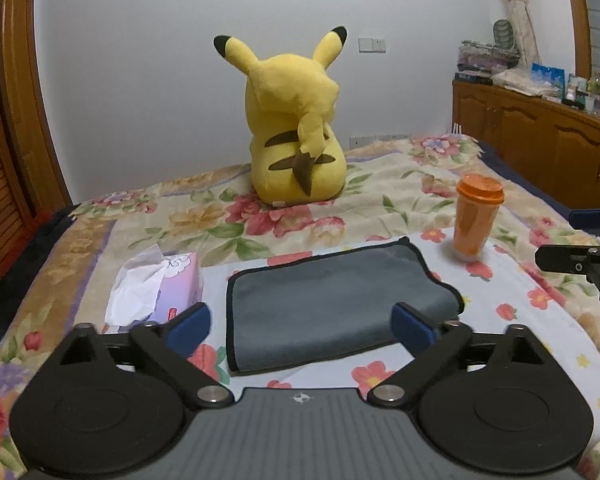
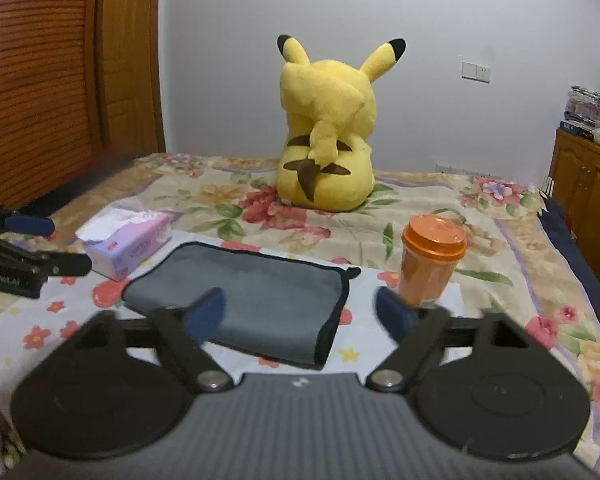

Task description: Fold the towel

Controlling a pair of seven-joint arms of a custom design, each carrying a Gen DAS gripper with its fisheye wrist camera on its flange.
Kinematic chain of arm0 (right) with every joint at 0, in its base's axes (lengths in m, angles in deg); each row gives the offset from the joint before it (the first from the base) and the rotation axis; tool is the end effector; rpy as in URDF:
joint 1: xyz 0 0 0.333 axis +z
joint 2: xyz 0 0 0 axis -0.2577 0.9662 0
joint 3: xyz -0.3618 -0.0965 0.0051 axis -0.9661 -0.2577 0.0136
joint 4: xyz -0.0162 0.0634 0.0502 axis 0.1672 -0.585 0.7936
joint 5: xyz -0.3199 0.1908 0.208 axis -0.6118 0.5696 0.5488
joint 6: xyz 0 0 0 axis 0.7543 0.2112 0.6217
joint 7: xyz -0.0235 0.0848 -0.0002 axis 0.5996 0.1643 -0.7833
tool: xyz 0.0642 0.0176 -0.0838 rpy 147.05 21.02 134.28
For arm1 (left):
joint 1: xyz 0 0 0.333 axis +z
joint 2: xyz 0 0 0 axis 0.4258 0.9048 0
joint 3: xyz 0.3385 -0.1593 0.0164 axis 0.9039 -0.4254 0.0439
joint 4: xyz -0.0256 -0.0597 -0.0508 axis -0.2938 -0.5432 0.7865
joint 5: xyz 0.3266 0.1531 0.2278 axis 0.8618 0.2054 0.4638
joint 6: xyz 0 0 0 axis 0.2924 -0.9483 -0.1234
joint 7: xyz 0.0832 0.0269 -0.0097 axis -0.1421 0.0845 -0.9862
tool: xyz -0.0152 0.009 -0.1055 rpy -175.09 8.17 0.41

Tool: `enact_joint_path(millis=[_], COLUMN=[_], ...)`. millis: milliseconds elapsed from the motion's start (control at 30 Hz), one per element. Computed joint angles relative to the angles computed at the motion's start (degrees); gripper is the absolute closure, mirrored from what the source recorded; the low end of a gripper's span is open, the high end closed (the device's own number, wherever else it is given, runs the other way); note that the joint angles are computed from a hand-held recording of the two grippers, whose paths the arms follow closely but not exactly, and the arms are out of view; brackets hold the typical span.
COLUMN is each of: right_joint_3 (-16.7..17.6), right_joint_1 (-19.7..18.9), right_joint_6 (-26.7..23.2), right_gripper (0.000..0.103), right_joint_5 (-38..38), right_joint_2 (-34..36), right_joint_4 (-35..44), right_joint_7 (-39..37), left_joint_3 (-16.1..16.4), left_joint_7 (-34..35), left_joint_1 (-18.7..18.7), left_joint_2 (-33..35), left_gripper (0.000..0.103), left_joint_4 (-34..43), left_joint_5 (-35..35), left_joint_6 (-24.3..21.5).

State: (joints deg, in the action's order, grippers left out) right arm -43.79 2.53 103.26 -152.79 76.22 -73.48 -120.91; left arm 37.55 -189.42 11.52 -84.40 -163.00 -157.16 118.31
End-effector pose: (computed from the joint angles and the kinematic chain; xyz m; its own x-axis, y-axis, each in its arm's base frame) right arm 0.4429 0.2428 0.4747 -0.1930 -0.9810 -0.0189 -0.4257 0.1011 -0.8992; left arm 0.5693 -0.2143 0.4978 -0.6272 -0.7719 -0.1036 -0.3515 0.3993 -0.8468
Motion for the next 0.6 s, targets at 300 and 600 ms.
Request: enact_joint_path(millis=[300,600], right_joint_3=[1.3,3.5], right_joint_1=[0.6,1.2], right_joint_6=[-2.3,-5.0], right_gripper=[0.000,0.000], right_joint_5=[3.9,8.9], right_joint_2=[-2.4,-5.6], right_joint_4=[-1.1,-2.1], right_joint_7=[-1.1,-2.6], left_joint_3=[0.0,1.3], left_joint_7=[-1.9,-11.3], left_joint_1=[-1.4,-3.2], left_joint_2=[-3.5,-8.6], left_gripper=[0.000,0.000], left_joint_4=[-2.7,-6.3], left_joint_5=[-0.1,5.2], left_joint_6=[2.2,2.4])
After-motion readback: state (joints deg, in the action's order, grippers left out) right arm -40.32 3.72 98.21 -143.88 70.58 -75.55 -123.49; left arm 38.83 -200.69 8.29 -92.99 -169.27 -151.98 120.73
